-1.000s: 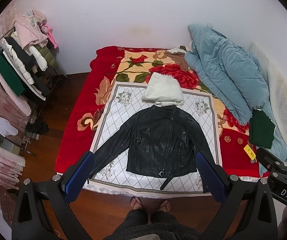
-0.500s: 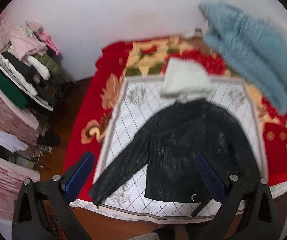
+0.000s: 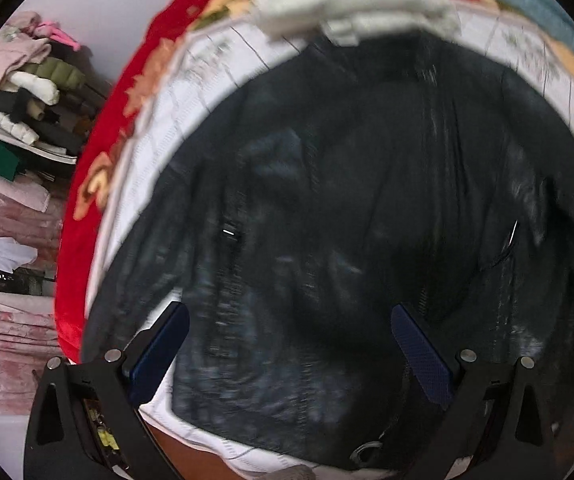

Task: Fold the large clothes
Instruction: 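Grasp the jacket sleeve cuff with the right tool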

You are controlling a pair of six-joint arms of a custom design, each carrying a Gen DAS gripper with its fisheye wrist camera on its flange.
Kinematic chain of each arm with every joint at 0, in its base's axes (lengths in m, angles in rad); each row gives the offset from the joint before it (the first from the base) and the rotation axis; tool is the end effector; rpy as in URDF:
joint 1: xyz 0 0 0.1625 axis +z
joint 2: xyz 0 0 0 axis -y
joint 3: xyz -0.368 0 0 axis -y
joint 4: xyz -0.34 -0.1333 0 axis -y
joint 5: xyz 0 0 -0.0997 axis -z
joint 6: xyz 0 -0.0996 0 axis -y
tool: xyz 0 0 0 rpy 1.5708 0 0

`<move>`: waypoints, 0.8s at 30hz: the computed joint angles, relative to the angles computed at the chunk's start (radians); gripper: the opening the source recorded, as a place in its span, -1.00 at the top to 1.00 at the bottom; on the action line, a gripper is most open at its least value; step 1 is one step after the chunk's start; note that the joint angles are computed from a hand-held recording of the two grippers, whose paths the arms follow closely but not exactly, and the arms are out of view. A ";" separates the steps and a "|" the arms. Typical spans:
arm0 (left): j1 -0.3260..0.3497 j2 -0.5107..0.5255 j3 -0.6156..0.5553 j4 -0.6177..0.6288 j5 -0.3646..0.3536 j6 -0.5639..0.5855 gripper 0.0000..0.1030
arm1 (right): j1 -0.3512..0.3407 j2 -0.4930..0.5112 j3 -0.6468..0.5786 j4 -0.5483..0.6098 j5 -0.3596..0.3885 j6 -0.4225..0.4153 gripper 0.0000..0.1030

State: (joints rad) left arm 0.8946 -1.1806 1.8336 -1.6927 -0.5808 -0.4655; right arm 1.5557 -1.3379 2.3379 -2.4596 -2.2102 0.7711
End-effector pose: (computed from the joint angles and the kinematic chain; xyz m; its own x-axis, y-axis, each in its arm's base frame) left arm -0.1242 -0.5008 0.1986 -0.3878 0.3001 -0.8715 0.4091 0.9033 0.1290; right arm 0.0684 -0.3599 0.1440 -0.5657 0.6537 0.5026 0.5706 0.7503 -0.3337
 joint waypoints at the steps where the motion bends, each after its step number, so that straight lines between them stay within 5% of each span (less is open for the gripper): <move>1: 0.000 0.024 0.003 -0.015 0.001 0.000 -1.00 | -0.009 0.013 0.010 -0.046 -0.003 -0.040 -0.47; 2: -0.004 0.036 0.008 -0.018 0.001 0.000 -1.00 | -0.007 0.015 0.015 -0.069 -0.006 -0.068 -0.35; 4: -0.016 0.059 0.003 -0.016 -0.006 -0.001 -1.00 | 0.002 0.007 0.011 -0.076 -0.003 -0.106 0.86; 5: -0.024 0.070 -0.002 -0.019 -0.013 0.004 -1.00 | -0.005 -0.012 0.004 -0.046 0.022 -0.113 0.94; 8: -0.051 0.094 -0.018 -0.041 -0.032 0.041 -1.00 | -0.013 -0.077 0.001 0.000 0.044 -0.131 0.96; 13: -0.089 0.141 -0.050 -0.110 -0.079 0.099 -1.00 | 0.000 -0.225 -0.016 0.079 -0.038 -0.104 0.96; 17: -0.104 0.187 -0.065 -0.146 -0.104 0.123 -1.00 | -0.025 -0.221 -0.073 0.078 -0.045 -0.172 0.92; 23: -0.128 0.218 -0.042 -0.204 -0.145 0.132 -1.00 | -0.020 -0.401 0.099 -0.158 0.074 -0.186 0.63; 24: -0.132 0.222 -0.032 -0.209 -0.152 0.135 -1.00 | -0.007 -0.426 0.131 -0.213 0.088 -0.184 0.45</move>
State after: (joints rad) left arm 0.7629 -0.9582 1.8014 -1.9022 -0.7329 -0.3306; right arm 1.5489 -1.7643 2.4688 -2.6725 -2.1219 0.5874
